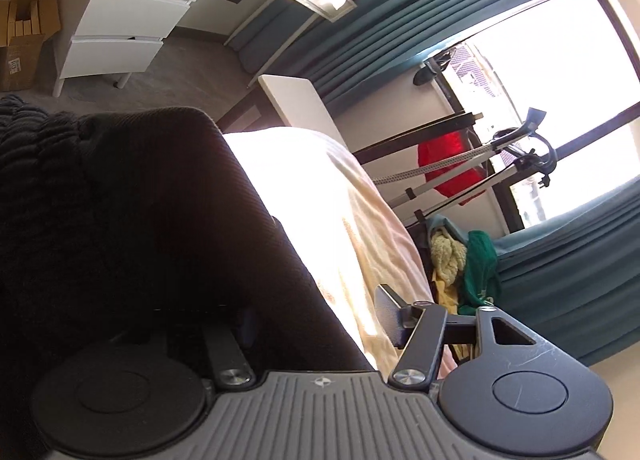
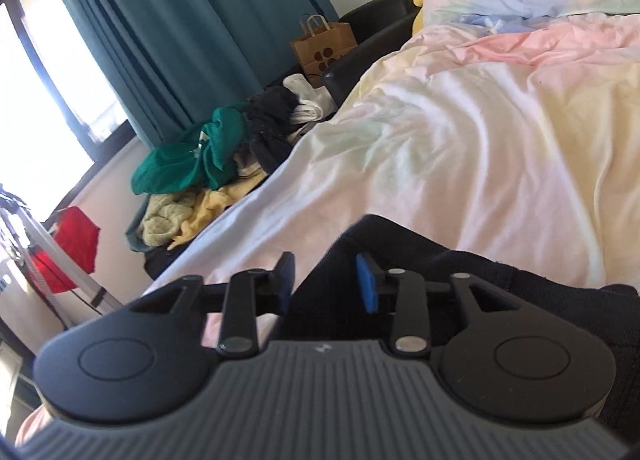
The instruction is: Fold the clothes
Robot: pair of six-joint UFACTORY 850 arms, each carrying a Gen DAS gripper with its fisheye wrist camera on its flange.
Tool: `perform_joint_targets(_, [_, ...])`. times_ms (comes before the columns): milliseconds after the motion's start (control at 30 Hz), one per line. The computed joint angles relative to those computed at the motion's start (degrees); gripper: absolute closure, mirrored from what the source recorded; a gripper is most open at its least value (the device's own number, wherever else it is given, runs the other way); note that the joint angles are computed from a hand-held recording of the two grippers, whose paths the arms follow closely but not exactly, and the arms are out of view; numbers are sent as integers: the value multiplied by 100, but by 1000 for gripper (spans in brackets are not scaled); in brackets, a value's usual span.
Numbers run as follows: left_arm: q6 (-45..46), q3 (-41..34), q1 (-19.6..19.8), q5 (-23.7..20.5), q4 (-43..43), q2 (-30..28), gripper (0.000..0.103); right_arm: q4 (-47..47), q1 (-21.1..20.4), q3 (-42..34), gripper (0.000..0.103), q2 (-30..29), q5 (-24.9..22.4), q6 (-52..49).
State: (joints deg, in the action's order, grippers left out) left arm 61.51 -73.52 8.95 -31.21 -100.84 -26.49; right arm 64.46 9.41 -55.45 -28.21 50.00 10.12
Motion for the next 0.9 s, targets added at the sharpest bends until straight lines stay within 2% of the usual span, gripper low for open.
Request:
perform_joint_targets(33, [223,227,29,-145,-211,194,25,-187,60,228,44,162,152,306])
perform_joint_targets(67, [476,481,79,-379,-443,379,24,-356,131,494,41,345,306,717])
perform_joint_targets(200, [1074,1675,339,-1552,-1103,1133,20,-713,589,1576,41,950,1207,2446])
perform_joint_targets(300, [929,2439,507,-1854,-1081,1593,19,-526,1001,2171,41,1232,1625,3243])
perform_joint_targets(367, [776,2847,605,-1783,-1109,1832,18,-432,1190,2512,41,1422,1666,3782])
perform_joint_targets(400, [632,2939,685,-1791,-1042,1847,18,-405,1257,2676,41,1523,1633,4056])
perform_joint_targets(467, [371,3100,844,-1808,-910,1854,18,-487,1213,2927,42,1780,1237,4450])
perform_joint_targets(533, [463,3072,906,-1786,-942,1697,18,-1114,1044,3167,42,1896,915,5166])
perform_joint_targets(633, [457,2900,954,-1632,-950,1442,18,-2192,753,3366,42,1745,755,6255])
perform_joint_targets(767, [877,2598,963,-1609,-1131,933,19,-2693,575,3282,44,1267,1021,6886])
perform_joint_targets(900, [1118,2243,875,-1838,-1268,452,22,-3353,246,3120,44,885,1422,7041])
